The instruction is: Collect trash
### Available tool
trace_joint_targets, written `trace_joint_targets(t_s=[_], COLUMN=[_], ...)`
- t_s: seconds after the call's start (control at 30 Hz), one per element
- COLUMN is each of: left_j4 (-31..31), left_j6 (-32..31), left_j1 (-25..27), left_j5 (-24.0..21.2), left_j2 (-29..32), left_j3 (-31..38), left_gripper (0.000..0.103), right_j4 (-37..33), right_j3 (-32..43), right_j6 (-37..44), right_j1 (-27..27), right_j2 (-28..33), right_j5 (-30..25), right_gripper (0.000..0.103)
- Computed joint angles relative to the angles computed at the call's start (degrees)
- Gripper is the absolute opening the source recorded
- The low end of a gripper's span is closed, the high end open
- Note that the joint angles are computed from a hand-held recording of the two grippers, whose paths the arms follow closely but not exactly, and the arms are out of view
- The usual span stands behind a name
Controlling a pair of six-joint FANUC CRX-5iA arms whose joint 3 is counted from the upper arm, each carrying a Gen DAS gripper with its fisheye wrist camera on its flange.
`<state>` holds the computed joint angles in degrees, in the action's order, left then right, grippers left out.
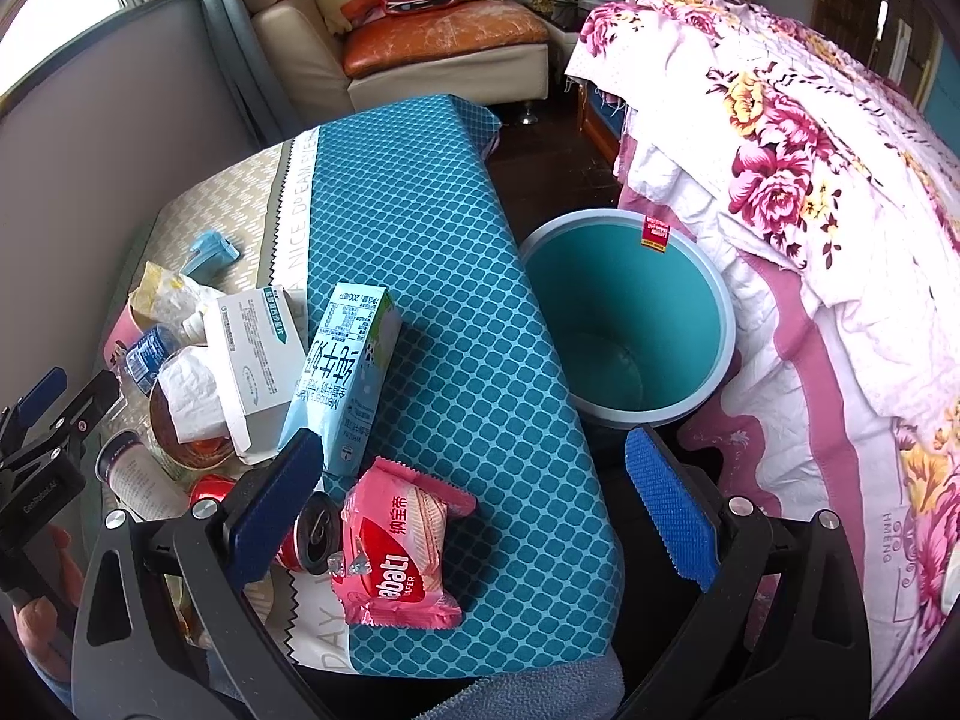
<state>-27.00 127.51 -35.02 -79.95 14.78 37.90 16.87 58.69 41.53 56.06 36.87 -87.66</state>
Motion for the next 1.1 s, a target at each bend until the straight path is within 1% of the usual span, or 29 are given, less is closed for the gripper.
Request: trace_joint_targets(t_s=[0.77,0.97,1.1], left_j4=[0.6,0.7,1.2], left_j6=[-0.9,-0.8,-1.5], left_j1=[0.2,0.2,0.5], left_j5=[-0.3,-0.4,-0.3], left_j2=[0.3,0.3,0.1], left_j3=[0.9,0.9,0.8], left_gripper=[0.100,0.100,0.100], right_j4=[-1.4,-1.4,-1.5], right_j3=[11.5,11.8,13.8], right_j6=[1.7,1.7,1.8], right_j1=[-0.1,0.0,0.2], right_j2=[5.7,5.8,6.8], right_j5=[-5.8,-5.9,-6.8], right_gripper=[0.097,0.097,0.097])
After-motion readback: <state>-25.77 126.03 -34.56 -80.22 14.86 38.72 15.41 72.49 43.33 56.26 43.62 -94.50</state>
